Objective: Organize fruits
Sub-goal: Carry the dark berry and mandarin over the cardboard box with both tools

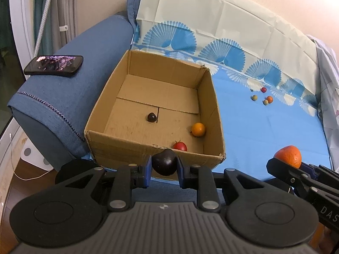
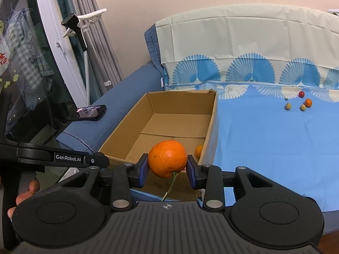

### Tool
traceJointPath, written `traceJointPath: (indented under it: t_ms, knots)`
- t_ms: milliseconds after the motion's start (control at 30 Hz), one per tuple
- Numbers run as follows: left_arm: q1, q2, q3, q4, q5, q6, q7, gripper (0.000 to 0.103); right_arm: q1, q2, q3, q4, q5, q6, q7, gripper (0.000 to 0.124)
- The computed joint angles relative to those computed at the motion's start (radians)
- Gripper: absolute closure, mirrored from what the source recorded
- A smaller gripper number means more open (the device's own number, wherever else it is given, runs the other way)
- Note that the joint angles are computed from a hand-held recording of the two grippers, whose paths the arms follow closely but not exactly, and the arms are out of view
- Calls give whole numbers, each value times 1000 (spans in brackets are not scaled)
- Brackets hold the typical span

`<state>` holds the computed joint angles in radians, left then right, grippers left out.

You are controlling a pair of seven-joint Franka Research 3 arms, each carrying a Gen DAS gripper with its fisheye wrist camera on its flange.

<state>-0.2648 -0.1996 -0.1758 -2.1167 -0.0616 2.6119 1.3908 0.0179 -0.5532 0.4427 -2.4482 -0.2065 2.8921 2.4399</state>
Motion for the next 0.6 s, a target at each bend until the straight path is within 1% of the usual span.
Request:
traceJointPath:
  t_ms: [133, 500, 600]
  knots:
    - [4, 19, 1, 15, -4, -10, -3, 76, -11, 22, 7, 19, -14, -10, 1, 85]
    - [22, 60, -3, 53, -10, -27, -9, 76, 3, 78, -15, 59, -62, -35, 7, 85]
    - [31, 71, -5, 64, 0, -28, -18, 76, -2, 97, -11, 75, -87, -44, 25, 85]
